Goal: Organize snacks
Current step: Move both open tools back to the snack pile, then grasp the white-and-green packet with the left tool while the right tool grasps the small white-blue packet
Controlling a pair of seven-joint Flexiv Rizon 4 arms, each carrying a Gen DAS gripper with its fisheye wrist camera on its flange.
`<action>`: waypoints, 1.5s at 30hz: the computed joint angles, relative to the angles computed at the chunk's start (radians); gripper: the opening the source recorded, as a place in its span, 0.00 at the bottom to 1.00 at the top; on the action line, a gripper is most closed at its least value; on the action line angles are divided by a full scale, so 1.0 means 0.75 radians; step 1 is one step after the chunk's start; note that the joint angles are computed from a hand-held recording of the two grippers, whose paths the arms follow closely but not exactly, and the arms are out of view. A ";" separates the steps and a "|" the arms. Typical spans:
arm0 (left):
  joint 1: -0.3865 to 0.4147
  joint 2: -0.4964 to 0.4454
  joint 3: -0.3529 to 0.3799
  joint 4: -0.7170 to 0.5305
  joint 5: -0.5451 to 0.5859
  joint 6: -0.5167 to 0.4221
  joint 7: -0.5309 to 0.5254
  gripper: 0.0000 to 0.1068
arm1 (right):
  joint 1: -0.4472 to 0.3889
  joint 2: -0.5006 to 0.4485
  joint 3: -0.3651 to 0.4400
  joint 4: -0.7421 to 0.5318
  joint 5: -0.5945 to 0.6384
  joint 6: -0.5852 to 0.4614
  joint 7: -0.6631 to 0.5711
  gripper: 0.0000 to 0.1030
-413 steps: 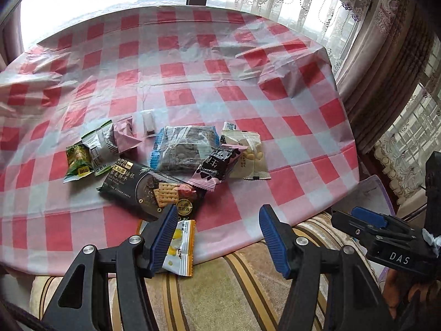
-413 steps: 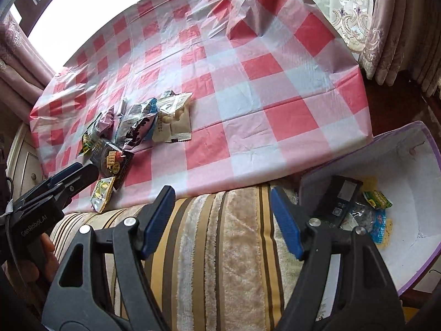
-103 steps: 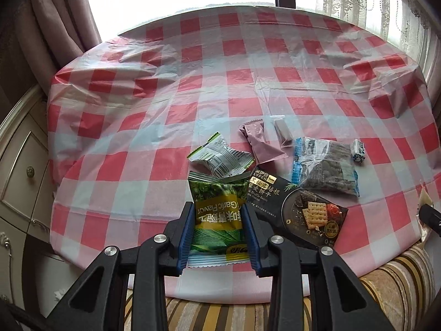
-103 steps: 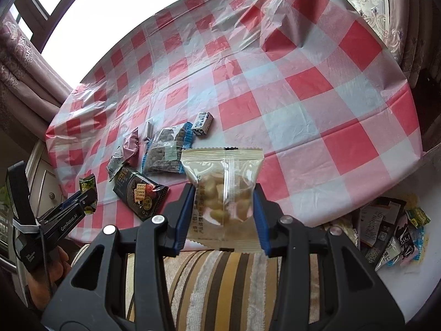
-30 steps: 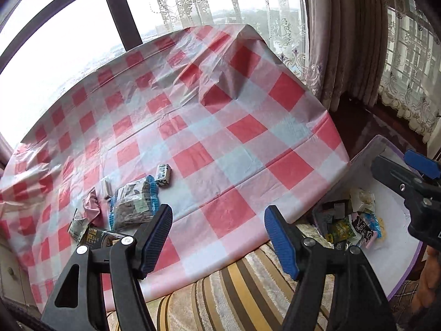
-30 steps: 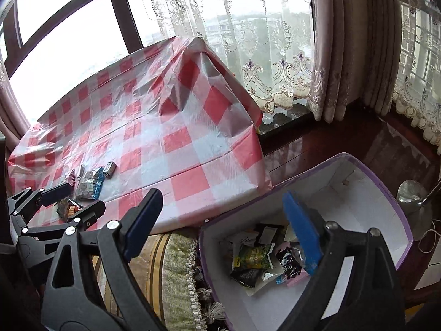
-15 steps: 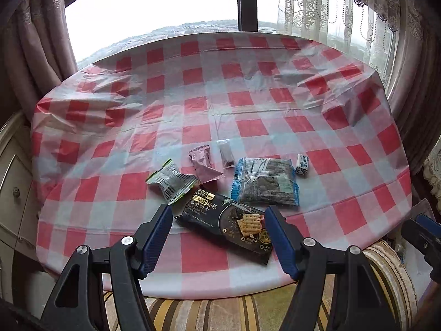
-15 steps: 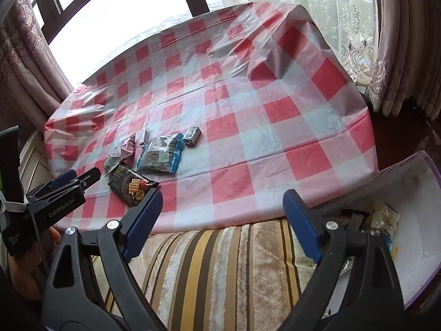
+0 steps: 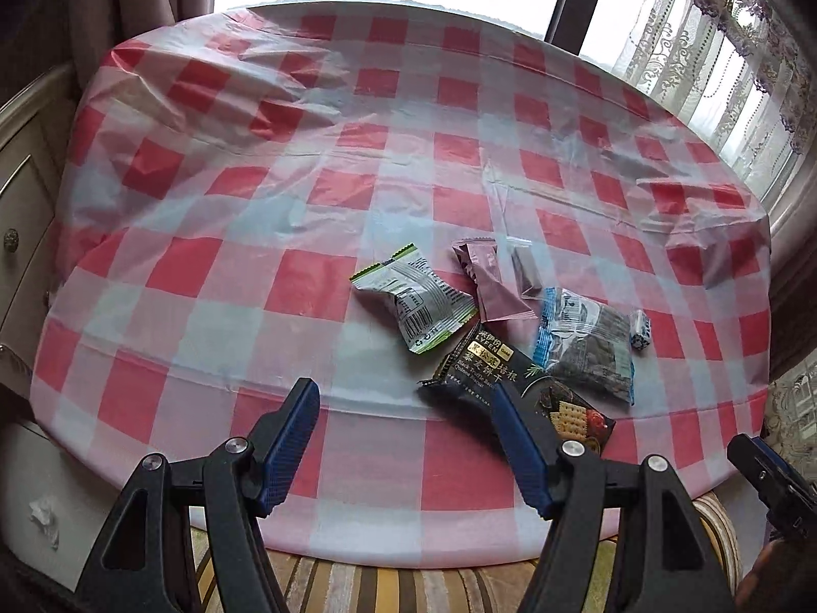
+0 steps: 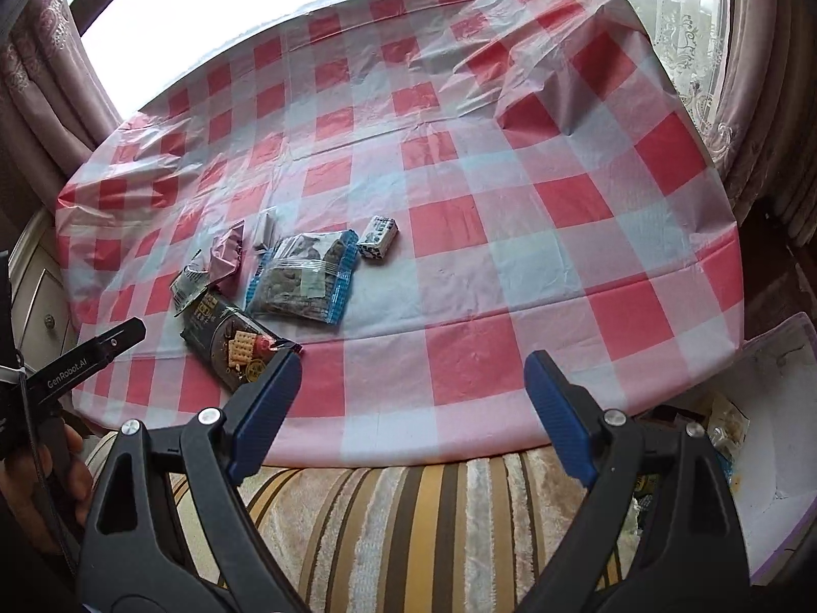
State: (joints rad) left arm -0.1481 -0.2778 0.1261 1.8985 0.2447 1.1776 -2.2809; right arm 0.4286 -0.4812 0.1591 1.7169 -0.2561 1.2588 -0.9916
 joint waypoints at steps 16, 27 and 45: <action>0.080 -0.196 -0.018 -0.104 -0.331 0.057 0.154 0.66 | 0.080 -0.196 -0.083 -0.282 -0.072 -0.143 0.139 0.88; 0.009 -0.303 0.063 -0.274 -0.213 -0.087 0.117 0.64 | 0.131 -0.396 -0.146 -0.570 -0.139 -0.289 0.197 0.76; 0.020 -0.286 0.059 -0.252 -0.110 -0.043 0.077 0.34 | 0.108 -0.452 -0.086 -0.654 -0.040 -0.333 0.069 0.37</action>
State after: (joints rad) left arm -0.1328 -0.4921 0.1708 1.7098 0.1623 1.1456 -2.2231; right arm 0.5097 -0.8201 0.0943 1.2263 -0.2864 1.0088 -0.9398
